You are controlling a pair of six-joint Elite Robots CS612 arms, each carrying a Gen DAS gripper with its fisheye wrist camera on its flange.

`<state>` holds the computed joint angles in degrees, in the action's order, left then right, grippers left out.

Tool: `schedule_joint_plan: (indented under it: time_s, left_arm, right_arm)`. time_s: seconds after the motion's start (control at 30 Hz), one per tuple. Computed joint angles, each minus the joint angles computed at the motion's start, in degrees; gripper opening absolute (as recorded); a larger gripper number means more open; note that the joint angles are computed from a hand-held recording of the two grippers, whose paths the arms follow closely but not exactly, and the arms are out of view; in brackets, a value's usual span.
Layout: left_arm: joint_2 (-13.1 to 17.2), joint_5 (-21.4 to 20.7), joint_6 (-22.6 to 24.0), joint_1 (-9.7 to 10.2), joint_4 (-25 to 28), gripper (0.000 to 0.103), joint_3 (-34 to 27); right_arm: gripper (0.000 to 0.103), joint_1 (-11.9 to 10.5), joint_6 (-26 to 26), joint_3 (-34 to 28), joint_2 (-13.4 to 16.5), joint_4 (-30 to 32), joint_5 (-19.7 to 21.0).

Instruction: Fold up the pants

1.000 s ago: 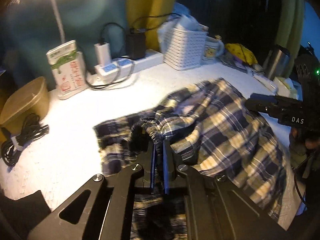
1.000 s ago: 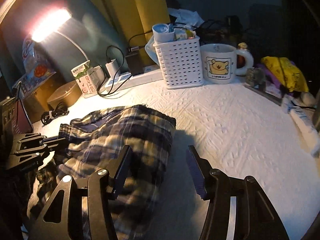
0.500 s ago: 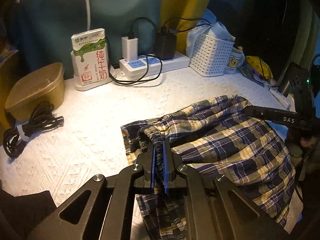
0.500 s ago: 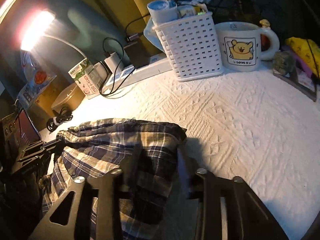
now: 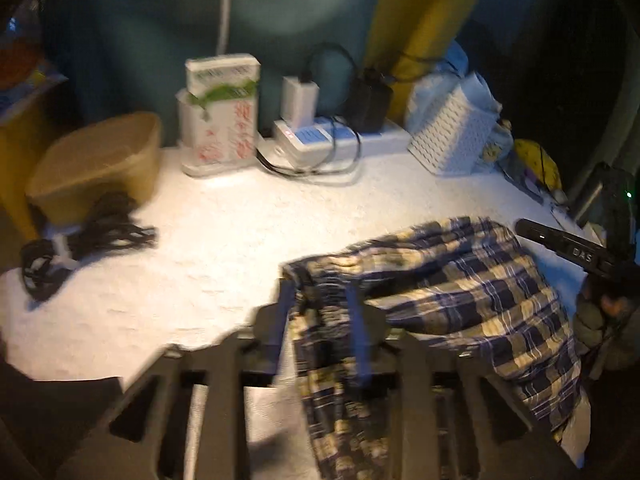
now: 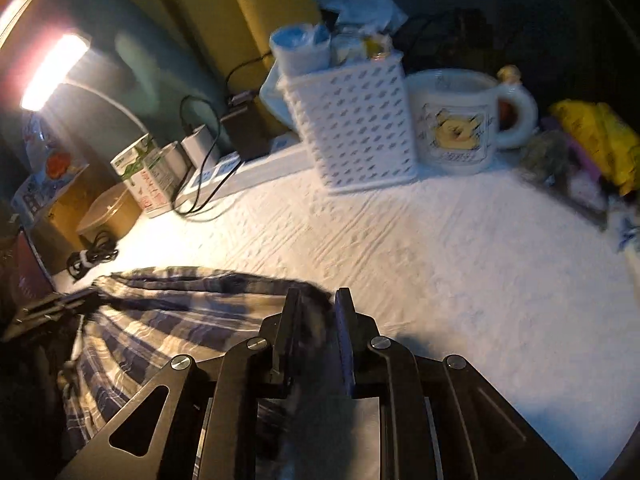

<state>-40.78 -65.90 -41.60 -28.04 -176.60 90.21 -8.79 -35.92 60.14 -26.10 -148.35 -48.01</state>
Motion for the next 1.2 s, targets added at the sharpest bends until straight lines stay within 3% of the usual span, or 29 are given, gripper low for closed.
schedule_joint_plan:
  time_s: [0.23, 0.3, 0.33, 0.37, 0.47, 0.8, 0.93, 1.03, 1.13, 1.2]
  left_arm:
    - [-2.66, 4.33, 0.19, -2.31, -2.1, 0.045, 3.72]
    - [-3.11, 6.15, -0.99, -2.74, -1.63, 0.046, 4.47]
    - [-3.32, 6.96, -1.89, -2.9, -1.58, 0.048, 4.99]
    - [-3.6, 7.22, -3.45, -2.94, -1.93, 0.049, 5.74]
    - [-4.32, 5.95, -5.12, -3.37, -3.93, 0.051, 7.61]
    - [-2.93, -1.7, -4.66, -5.76, -5.11, 0.051, 8.49]
    - [-1.7, -3.36, -7.88, -5.46, -7.35, 0.051, 8.43]
    - [-1.35, -3.1, -8.37, -5.42, -6.19, 0.05, 8.17]
    - [-1.21, -2.6, -7.8, -5.61, -4.06, 0.047, 7.82]
    - [-1.24, -2.28, -7.89, -5.68, -3.74, 0.046, 7.9]
  right_arm:
    - [0.019, -1.41, -1.66, 4.9, -3.41, -3.7, 0.29]
    - [0.037, -1.84, -3.2, 6.92, -4.66, -3.44, 0.41]
    - [0.068, -2.09, -3.54, 7.93, -5.16, -3.62, 0.72]
    - [0.089, -2.47, -4.01, 8.96, -5.65, -3.56, 1.69]
    - [0.089, -3.48, -5.98, 12.11, -7.15, -3.78, 3.51]
    - [0.089, -5.84, -15.23, 22.78, -11.87, -3.84, 0.85]
    - [0.076, -6.63, -17.15, 24.76, -12.51, -1.16, 0.27]
    - [0.065, -6.97, -17.0, 25.06, -12.3, 0.68, -0.21]
    - [0.045, -7.19, -16.78, 25.05, -12.06, 2.48, 0.49]
    - [0.042, -7.17, -17.14, 25.5, -12.25, 2.49, 0.84]
